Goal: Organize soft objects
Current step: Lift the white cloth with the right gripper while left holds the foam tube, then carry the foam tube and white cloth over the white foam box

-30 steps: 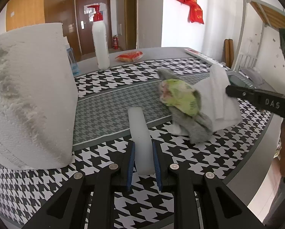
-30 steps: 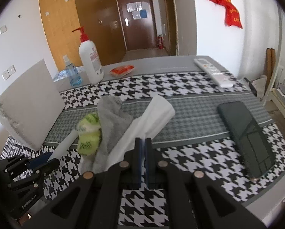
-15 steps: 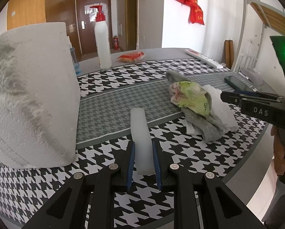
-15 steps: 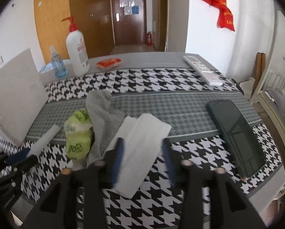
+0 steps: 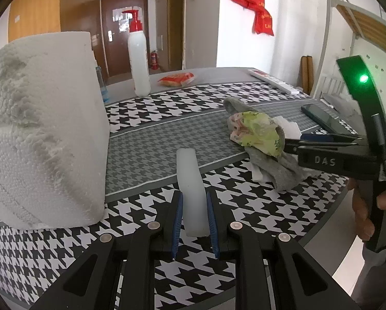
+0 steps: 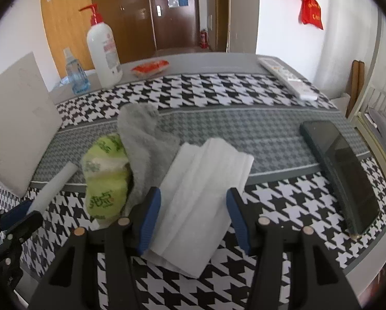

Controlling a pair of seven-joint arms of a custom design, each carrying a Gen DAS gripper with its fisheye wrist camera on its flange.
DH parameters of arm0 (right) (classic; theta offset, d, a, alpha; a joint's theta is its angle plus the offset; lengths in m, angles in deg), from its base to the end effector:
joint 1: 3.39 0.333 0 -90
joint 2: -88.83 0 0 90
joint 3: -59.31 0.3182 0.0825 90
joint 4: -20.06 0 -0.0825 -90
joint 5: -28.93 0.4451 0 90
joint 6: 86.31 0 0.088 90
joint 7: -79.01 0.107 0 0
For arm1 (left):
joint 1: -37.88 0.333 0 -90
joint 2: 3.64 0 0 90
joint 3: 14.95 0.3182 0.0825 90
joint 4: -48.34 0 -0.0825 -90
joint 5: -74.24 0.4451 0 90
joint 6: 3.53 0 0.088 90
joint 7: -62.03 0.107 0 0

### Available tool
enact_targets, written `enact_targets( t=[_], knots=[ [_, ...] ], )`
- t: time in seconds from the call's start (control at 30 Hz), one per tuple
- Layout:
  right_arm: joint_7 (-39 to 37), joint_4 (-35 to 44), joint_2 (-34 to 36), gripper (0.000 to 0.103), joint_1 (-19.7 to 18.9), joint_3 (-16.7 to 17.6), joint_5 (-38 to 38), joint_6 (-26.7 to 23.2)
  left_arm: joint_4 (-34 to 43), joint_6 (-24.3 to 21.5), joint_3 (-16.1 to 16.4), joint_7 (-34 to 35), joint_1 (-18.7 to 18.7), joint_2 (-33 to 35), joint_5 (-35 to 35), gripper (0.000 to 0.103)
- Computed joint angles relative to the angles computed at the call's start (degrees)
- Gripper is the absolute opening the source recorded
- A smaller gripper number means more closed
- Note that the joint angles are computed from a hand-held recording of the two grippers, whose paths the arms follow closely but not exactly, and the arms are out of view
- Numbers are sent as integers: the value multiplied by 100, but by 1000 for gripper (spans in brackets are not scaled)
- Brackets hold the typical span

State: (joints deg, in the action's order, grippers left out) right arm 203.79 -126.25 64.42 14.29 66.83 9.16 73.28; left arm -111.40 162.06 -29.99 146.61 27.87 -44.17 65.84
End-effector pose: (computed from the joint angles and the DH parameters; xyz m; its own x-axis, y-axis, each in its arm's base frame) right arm 0.4450 0.2272 0.4559 0.1352 -0.9903 -0.0335 -0.7646 -0.0828 -0.6391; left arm 0.3901 -0.1690 0.4649 -0.2344 -0.9718 0.0255 -0.6811 0.1454 -0.7176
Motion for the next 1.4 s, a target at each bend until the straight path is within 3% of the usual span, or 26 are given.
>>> enact_targets(
  t=[0.1, 0.17, 0.37, 0.47, 0.63, 1.4],
  knots=[
    [189, 61, 25, 57, -117, 150, -172, -120, -17, 64, 84, 99, -73, -2, -25, 20],
    [543, 131, 42, 45, -324, 403, -550, -283, -21, 117, 145, 190, -122, 1, -55, 20],
    [479, 249, 151, 8, -106, 314, -696, -352, -45, 180, 228, 396, -183, -55, -143, 20],
    [314, 230, 154, 7, 76, 115, -437, -240, -76, 235, 283, 515, -243, -126, -208, 20],
    [363, 130, -93, 6, 62, 111, -338, 23, -110, 332, 326, 665, -224, -260, -270, 20],
    [928, -67, -1108, 7, -332, 555, -788, 521, -133, 693, 560, 1234, -312, -800, -547, 20]
  ],
)
